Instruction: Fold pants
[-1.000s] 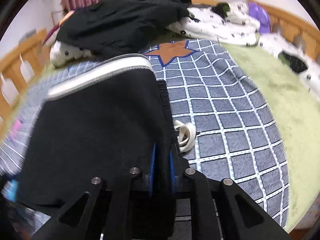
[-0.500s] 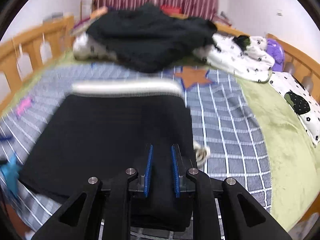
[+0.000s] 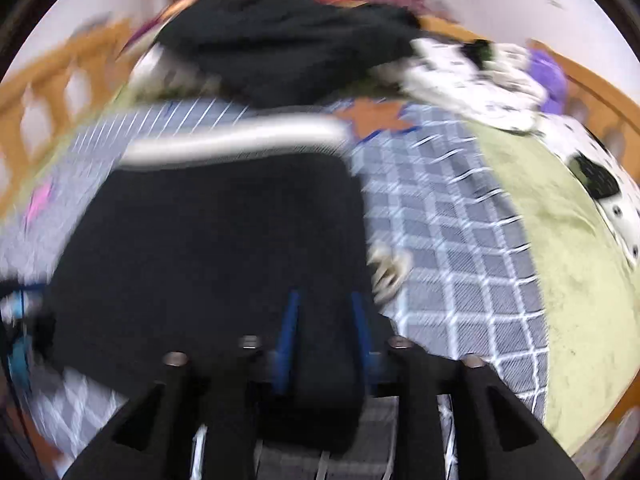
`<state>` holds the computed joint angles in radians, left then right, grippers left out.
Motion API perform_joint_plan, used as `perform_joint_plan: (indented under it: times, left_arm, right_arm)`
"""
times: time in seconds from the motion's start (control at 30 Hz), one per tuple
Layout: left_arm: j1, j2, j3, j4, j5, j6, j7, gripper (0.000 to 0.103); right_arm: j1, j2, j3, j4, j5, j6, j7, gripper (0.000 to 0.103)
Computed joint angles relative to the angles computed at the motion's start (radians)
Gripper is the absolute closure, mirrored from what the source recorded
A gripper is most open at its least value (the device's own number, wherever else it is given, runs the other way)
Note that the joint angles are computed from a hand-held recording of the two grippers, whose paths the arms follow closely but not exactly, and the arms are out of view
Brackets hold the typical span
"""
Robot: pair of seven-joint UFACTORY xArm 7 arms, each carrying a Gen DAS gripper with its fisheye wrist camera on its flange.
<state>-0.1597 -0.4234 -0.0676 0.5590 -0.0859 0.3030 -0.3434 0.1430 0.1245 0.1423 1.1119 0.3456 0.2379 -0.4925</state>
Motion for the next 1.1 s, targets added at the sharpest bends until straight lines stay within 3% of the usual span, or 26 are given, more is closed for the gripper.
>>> perform_joint_plan:
  times: [0.1, 0.17, 0.27, 0.33, 0.37, 0.43, 0.53, 0.6, 0.7, 0.77, 0.83, 0.93, 1.0, 1.1]
  left_arm:
    - [-0.02, 0.11, 0.065, 0.096, -0.064, -0.005, 0.043, 0.031]
    - [-0.058, 0.193, 0.127, 0.16, -0.184, 0.0, 0.121, 0.031]
    - [-0.08, 0.309, 0.168, 0.236, -0.389, 0.026, 0.28, 0.03]
    - [-0.077, 0.336, 0.155, 0.243, -0.469, -0.018, 0.363, 0.03]
    - [-0.068, 0.349, 0.14, 0.252, -0.463, -0.031, 0.378, 0.031]
    - [-0.057, 0.383, 0.116, 0.282, -0.513, -0.039, 0.438, 0.037]
    - [-0.021, 0.398, 0.079, 0.303, -0.515, -0.037, 0.418, 0.051]
    - [0.001, 0.383, 0.057, 0.301, -0.493, -0.037, 0.405, 0.066]
    - [0.015, 0.351, 0.061, 0.304, -0.56, 0.001, 0.437, 0.075]
    - [0.023, 0.343, 0.067, 0.321, -0.59, 0.04, 0.447, 0.077]
    - [0.026, 0.329, 0.069, 0.325, -0.612, 0.054, 0.472, 0.079]
    - [0.017, 0.268, 0.092, 0.307, -0.697, 0.087, 0.566, 0.081]
    - [0.022, 0.222, 0.112, 0.291, -0.706, 0.129, 0.593, 0.082]
    - [0.068, 0.139, 0.113, 0.255, -0.562, 0.175, 0.525, 0.082]
  right_arm:
    - [-0.011, 0.093, 0.003, 0.145, 0.0, 0.044, 0.044, 0.055]
    - [-0.02, 0.176, 0.011, 0.275, -0.009, 0.154, 0.056, 0.049]
    - [0.003, 0.283, -0.004, 0.408, -0.082, 0.255, 0.099, 0.046]
    - [0.011, 0.306, -0.005, 0.417, -0.118, 0.229, 0.092, 0.036]
    - [0.021, 0.321, -0.014, 0.437, -0.149, 0.238, 0.101, 0.036]
    - [0.018, 0.351, -0.009, 0.489, -0.169, 0.275, 0.096, 0.036]
    - [0.027, 0.416, -0.007, 0.589, -0.19, 0.345, 0.117, 0.037]
    - [0.007, 0.454, 0.014, 0.65, -0.159, 0.41, 0.112, 0.037]
    - [-0.059, 0.523, 0.062, 0.777, -0.043, 0.598, 0.106, 0.038]
    - [-0.101, 0.537, 0.085, 0.796, 0.051, 0.658, 0.108, 0.044]
    - [-0.104, 0.487, 0.078, 0.718, 0.097, 0.606, 0.11, 0.05]
    - [-0.039, 0.35, 0.029, 0.548, 0.092, 0.432, 0.168, 0.076]
    - [-0.035, 0.287, 0.047, 0.488, 0.108, 0.38, 0.206, 0.083]
    - [-0.009, 0.228, 0.062, 0.444, 0.121, 0.352, 0.23, 0.085]
